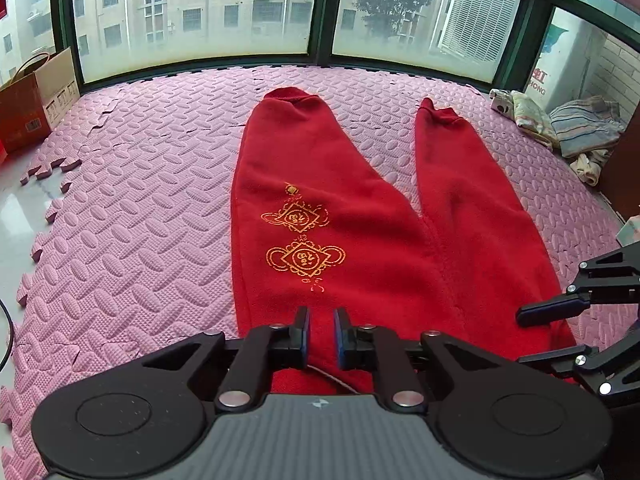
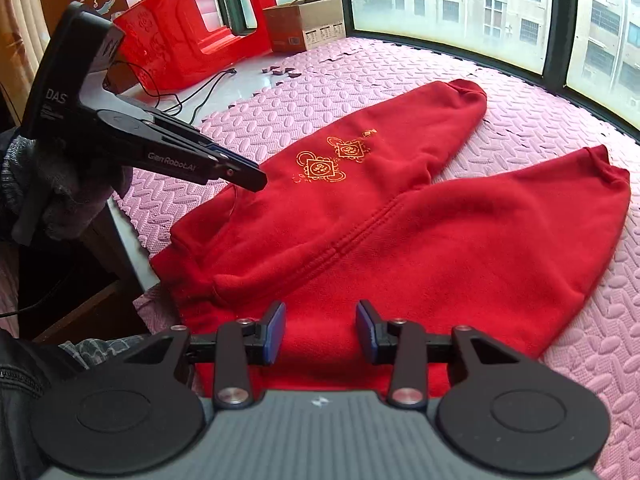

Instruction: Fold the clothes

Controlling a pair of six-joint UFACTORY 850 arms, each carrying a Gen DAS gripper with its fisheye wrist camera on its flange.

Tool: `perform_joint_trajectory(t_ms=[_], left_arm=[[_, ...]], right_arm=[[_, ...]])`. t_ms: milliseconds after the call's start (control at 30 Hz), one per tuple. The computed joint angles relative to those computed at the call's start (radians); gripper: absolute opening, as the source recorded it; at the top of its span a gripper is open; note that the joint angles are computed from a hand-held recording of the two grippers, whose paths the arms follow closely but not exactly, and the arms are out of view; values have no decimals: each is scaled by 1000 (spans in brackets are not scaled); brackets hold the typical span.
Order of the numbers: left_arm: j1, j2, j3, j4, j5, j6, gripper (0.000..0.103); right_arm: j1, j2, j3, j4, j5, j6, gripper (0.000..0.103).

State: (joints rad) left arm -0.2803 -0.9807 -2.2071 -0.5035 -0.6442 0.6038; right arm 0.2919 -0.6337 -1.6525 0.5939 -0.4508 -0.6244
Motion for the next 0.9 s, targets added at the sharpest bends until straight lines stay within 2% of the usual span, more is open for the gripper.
perform_joint_trajectory(t_ms=[100, 200, 233, 333, 400, 500, 633, 800, 867, 900], left_arm=[[-16, 60, 84, -114, -1, 148, 34], [-37, 106, 145, -217, -30, 293, 37], [-45, 117, 161, -251, -44, 344, 40], [-74, 134, 187, -323, -96, 481, 41], [-99, 129, 186, -317, -114, 526, 41], [-136, 107, 171, -267, -103, 544, 46], [-178, 79, 160, -162, -45, 501, 46], [-186, 39, 115, -65, -50, 378, 43], [-186, 28, 95, -51, -54, 357, 33], [-185, 22, 85, -47, -57, 346, 25]], right_arm=[[-21, 34, 32, 26, 33, 11, 39], [-41, 55, 48, -76, 90, 138, 39], [-47, 58, 47, -123, 104, 192, 39], [-68, 49, 36, -287, 136, 392, 39], [-88, 34, 20, -412, 147, 550, 39], [-113, 9, -4, -472, 143, 658, 39], [-149, -38, -53, -511, 140, 756, 39], [-183, -127, -173, -566, 125, 865, 39], [-197, -175, -245, -557, 108, 892, 39], [-204, -205, -290, -560, 94, 909, 39]])
